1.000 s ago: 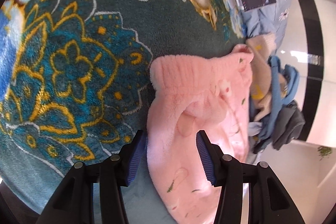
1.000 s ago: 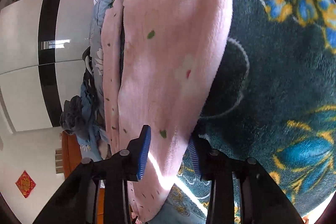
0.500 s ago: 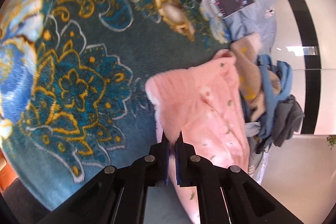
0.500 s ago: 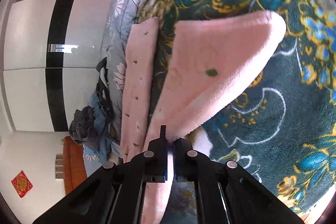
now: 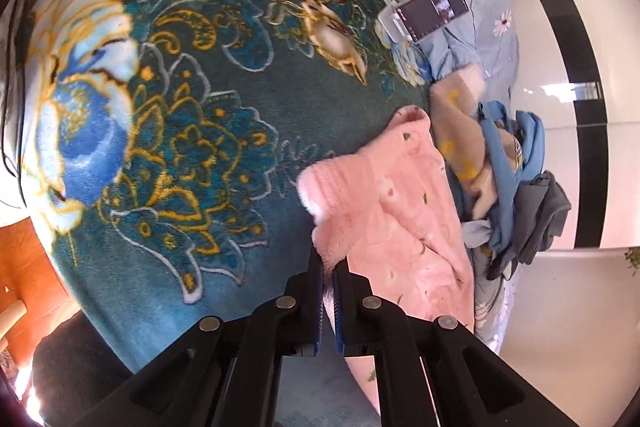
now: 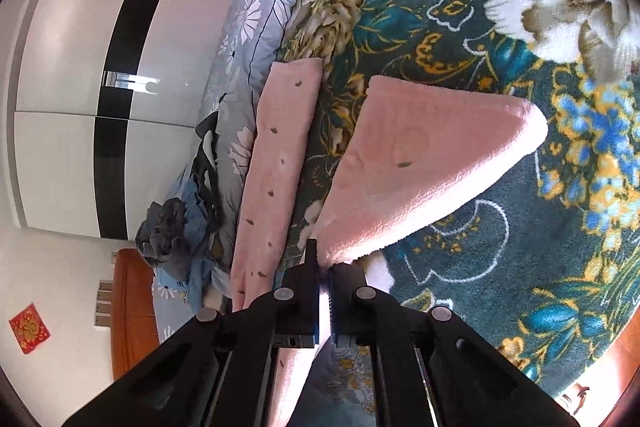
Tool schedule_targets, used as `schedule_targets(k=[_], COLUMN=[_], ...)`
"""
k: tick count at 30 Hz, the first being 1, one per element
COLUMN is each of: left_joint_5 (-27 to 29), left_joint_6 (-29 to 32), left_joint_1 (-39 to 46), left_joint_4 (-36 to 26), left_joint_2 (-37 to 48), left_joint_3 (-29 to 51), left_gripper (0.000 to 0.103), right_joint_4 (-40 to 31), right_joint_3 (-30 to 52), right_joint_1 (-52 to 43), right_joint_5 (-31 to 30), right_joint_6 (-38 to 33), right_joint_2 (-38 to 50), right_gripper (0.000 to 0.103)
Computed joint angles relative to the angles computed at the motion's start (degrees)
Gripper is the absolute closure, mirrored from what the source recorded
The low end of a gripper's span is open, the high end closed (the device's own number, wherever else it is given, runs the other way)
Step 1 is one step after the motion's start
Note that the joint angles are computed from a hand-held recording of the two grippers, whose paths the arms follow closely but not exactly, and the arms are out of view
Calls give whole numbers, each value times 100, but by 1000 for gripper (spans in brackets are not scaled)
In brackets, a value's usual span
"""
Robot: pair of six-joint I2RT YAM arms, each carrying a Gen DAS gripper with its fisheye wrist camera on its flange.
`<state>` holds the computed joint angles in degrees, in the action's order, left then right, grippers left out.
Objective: Fold clothes
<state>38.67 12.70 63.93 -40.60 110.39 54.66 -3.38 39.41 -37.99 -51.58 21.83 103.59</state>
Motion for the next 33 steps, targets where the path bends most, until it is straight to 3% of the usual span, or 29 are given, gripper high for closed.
schedule_targets(k=[4, 13, 22, 27, 33], left_joint_5=[311, 768, 285, 23, -447], left_joint_6=[-708, -2600, -3792, -3937, -3753], left_joint_1=[-550, -1913, -2986, -3270, -3539], left_joint_4=[-66, 509, 1168, 1317, 1073], left_joint_2=[-196, -47, 1097, 1617, 2233], left_joint_3=[253, 1147, 2528, 3147, 3863], left_gripper=[98, 98, 98, 97, 96], right_joint_4=[340, 234, -2126, -3259, -4339], right_joint_3=[482, 2762, 7199, 9470, 11384], right_joint_1=[497, 1676, 2851, 3218, 3442], right_joint_5=[57, 588, 2137, 2763, 3111], right_joint_6=[601, 1495, 1388, 1462, 1507], right_joint_2=[105, 957, 3572, 4900, 6055], right_gripper=[100, 100, 100, 100, 100])
